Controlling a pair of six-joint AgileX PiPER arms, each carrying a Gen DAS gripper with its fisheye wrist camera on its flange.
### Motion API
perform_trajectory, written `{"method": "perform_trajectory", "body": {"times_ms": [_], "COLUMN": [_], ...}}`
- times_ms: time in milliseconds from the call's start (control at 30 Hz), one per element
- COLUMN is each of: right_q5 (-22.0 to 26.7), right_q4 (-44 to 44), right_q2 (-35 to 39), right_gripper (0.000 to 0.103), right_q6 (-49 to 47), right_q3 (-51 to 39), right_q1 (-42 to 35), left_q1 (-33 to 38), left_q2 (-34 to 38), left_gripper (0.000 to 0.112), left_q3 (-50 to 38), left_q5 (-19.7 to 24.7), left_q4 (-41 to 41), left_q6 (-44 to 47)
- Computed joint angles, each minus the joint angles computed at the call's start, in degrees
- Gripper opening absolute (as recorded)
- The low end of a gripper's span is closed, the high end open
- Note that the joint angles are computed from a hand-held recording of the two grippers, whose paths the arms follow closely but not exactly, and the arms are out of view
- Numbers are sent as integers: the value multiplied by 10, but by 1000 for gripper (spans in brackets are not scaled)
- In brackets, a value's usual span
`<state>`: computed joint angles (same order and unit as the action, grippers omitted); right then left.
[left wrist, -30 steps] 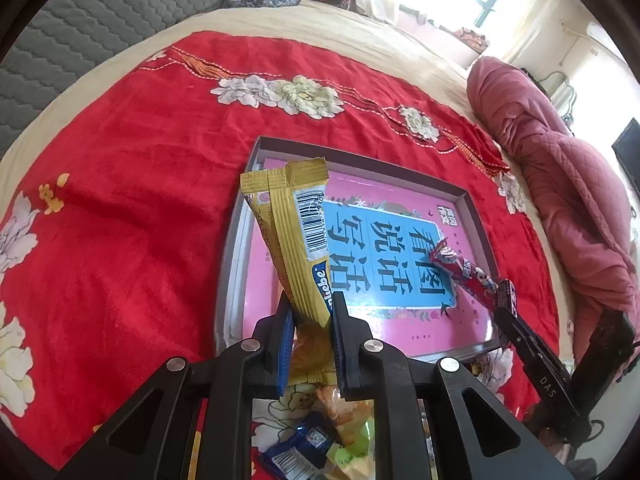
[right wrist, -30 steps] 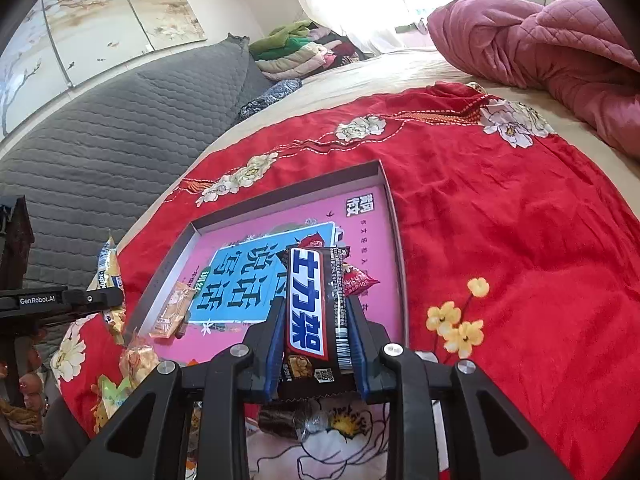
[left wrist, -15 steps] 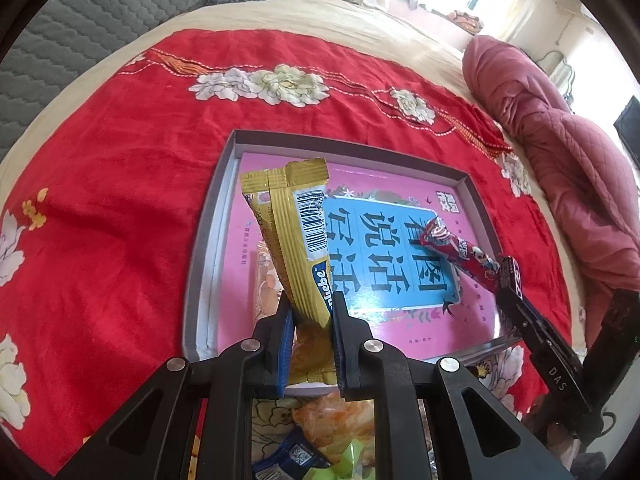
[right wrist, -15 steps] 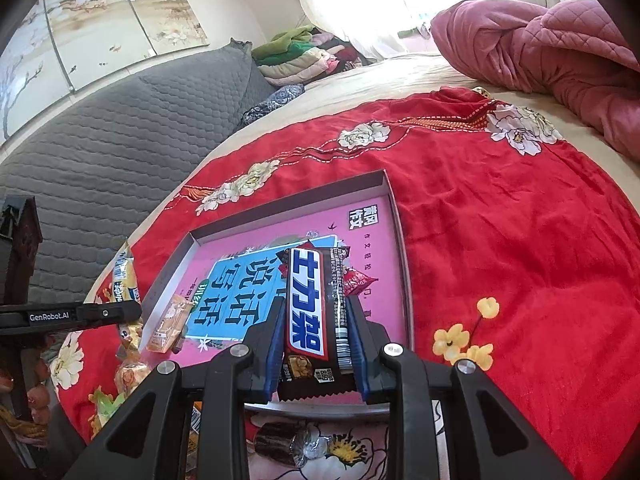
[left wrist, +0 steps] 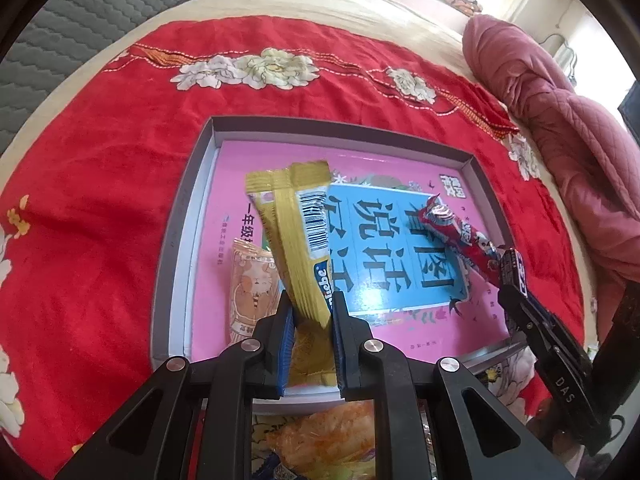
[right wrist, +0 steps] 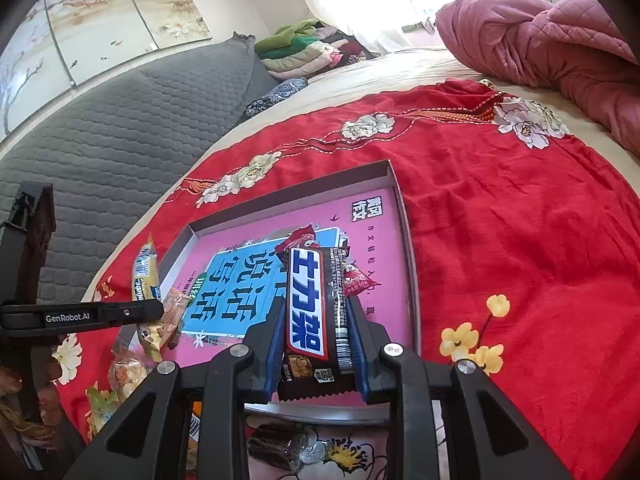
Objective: Organize snacks
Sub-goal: 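Carry both bars into the grey box and open both tools to release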
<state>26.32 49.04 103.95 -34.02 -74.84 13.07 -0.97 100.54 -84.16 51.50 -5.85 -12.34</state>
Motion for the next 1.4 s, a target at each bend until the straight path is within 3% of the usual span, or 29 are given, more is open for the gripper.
{"method": "perform_trajectory", "body": {"times_ms": [767,1400], "right_q5": [-23,-17], "right_q4": [-101,-119], "right_q2": [5,3], "right_gripper": [29,30], "right_q6": [76,85], "right_q3": [-4,-5], "right_q1": [22,22], "left_q1": [5,17], "left_q2": [11,10], "left_gripper": [18,19], "left_q3": [3,5], "left_q5": [11,15], "left_q4": [-23,-39], "left_q6": [16,20]}}
